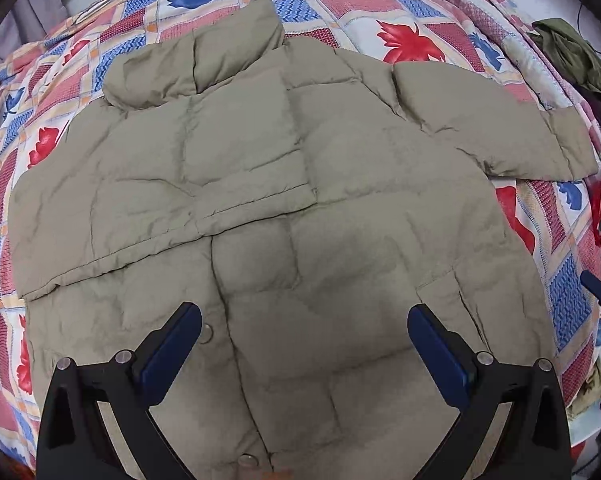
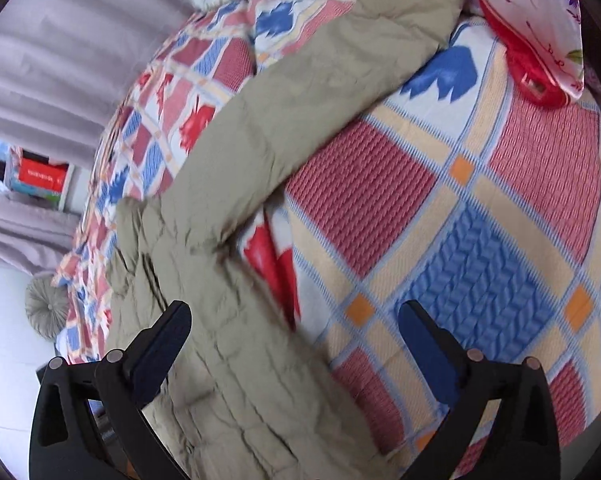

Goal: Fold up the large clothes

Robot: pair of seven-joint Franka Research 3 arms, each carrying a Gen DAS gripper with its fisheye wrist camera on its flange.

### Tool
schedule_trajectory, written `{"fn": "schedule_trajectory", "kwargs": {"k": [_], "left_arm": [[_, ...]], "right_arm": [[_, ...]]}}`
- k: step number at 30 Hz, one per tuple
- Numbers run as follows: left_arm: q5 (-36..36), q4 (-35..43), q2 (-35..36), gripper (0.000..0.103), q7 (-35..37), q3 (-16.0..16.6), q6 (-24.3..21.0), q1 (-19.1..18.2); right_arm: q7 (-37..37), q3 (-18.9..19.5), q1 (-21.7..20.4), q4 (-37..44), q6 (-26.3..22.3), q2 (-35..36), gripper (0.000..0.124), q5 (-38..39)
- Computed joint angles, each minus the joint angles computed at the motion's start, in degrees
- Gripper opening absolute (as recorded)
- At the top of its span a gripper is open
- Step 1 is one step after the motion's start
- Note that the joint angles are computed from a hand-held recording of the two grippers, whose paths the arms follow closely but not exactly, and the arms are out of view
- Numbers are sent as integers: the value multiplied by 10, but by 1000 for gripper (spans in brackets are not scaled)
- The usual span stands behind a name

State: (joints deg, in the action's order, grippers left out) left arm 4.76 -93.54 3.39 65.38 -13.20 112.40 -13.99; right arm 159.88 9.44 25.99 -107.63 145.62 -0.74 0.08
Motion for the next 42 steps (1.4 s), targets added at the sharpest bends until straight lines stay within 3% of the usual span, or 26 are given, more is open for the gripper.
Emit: {"fn": "schedule_trajectory", "kwargs": {"k": [3,6,13,18,22,25,27,29,32,36,42], "left_arm": [[-3,13,14,103,-2,-2,-10,-2],[-9,24,25,103,-16,-3,-19,-4],[-32,42,45,103,-54,-4,-15,-5],[-10,64,62,103,-67,-6,-11,-13],[-8,79,74,103,-68,-6,-6,-15],[-2,84,79,103,-67,-6,-9,-16],[5,82,78,103,-72,-4,-6,-16],[5,77,73,103,-79,-2,-4,-14],[9,66,61,103,-84,1,1,-10],[19,50,42,103,-81,6,8,0],[27,9,5,103,-83,19,35,23]], "right_arm": [[-37,-12,-12,-6,13,0,103,51],[-53,-23,-28,-25,61,1,103,95],[-50,-44,-59,-24,150,40,103,124],[-87,-51,-74,11,176,91,102,181],[-70,-62,-78,23,203,119,98,200],[-75,-55,-87,28,230,131,79,243],[-101,-42,-104,48,199,142,33,286],[-87,-50,-102,59,178,147,7,291],[-111,-41,-104,65,207,147,5,315],[-208,-14,-114,118,221,161,5,347],[-263,-29,-71,306,138,233,5,253]]}}
